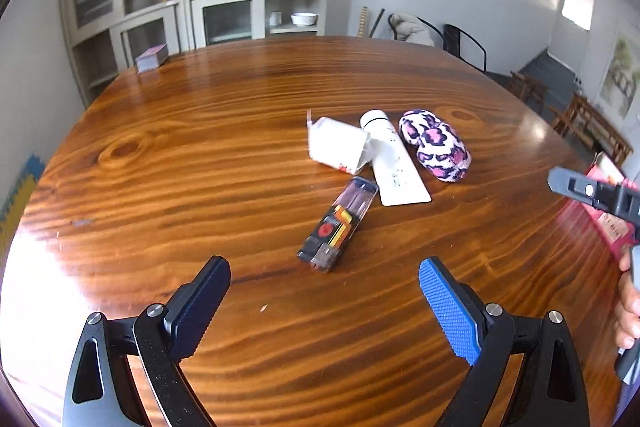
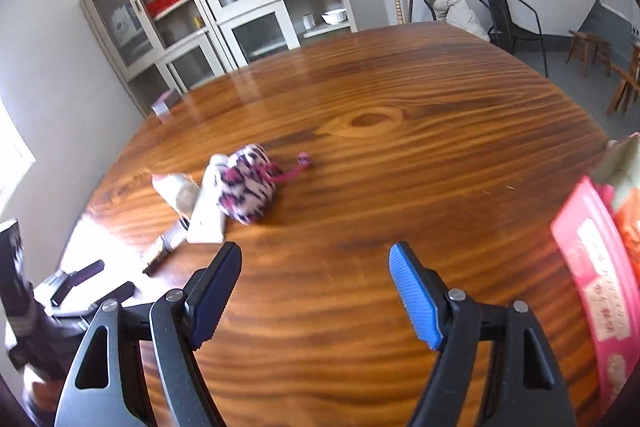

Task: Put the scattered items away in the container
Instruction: 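Grasp the clear lighter with the left gripper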

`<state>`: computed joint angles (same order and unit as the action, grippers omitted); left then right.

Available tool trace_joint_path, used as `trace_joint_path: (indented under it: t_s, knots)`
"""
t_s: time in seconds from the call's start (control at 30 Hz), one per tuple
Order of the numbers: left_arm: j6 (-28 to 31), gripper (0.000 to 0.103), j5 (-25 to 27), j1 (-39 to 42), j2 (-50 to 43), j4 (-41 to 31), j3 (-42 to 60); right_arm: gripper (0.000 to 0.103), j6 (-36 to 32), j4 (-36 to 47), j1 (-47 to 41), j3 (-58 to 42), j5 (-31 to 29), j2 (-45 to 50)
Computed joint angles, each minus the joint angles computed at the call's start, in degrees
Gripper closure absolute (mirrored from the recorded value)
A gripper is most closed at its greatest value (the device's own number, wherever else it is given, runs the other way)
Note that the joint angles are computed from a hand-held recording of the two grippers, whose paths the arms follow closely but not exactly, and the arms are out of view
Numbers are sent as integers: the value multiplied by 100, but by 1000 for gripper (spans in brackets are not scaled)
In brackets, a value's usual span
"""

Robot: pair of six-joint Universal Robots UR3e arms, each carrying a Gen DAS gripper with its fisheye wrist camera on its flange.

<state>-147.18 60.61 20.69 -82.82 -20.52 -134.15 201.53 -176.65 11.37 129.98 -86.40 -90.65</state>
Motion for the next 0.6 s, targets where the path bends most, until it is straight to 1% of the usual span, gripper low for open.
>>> trace_joint_path:
  t_s: [0.07, 0.13, 0.17, 0.2, 0.23, 0.27, 0.33, 0.4, 0.43, 0.47, 0.53, 0.6]
  knots:
    - [-91, 6, 169, -292, -406, 210, 313, 23, -22, -84, 47, -13, 111, 119]
    - [-223, 6, 431, -589, -863, 442, 688, 23, -72, -82, 141, -8, 84, 174]
    - [-298, 11, 540, -709, -1082, 495, 885, 23, -86, -70, 175, 1, 69, 175]
    - [-326, 17, 583, -777, -1253, 399, 1076, 23, -105, -54, 182, 17, 76, 152]
    - [-330, 35, 611, -829, -1417, 189, 1293, 23, -116, -71, 174, 52, 86, 126]
    - [-348, 47, 649, -863, -1550, 13, 1454, 23, -105, -102, 169, 90, 78, 103]
    - [-365, 47, 771, -912, -1697, 291, 1423, 23, -83, -142, 151, 118, 76, 88]
    - [-290, 54, 710, -864, -1711, 330, 1359, 23, -44, -193, 143, 114, 52, 119]
    - [-267, 66, 693, -844, -1711, 389, 1306, 23, -41, -201, 157, 91, 45, 155]
    - [-257, 74, 670, -827, -1709, 412, 1269, 23, -56, -203, 187, 51, 30, 207]
    - [-298, 79, 551, -750, -1680, 322, 1239, 23, -121, -134, 259, -77, -16, 314]
    - [-310, 79, 393, -623, -1609, 231, 1151, 23, -214, 54, 392, -399, -110, 511]
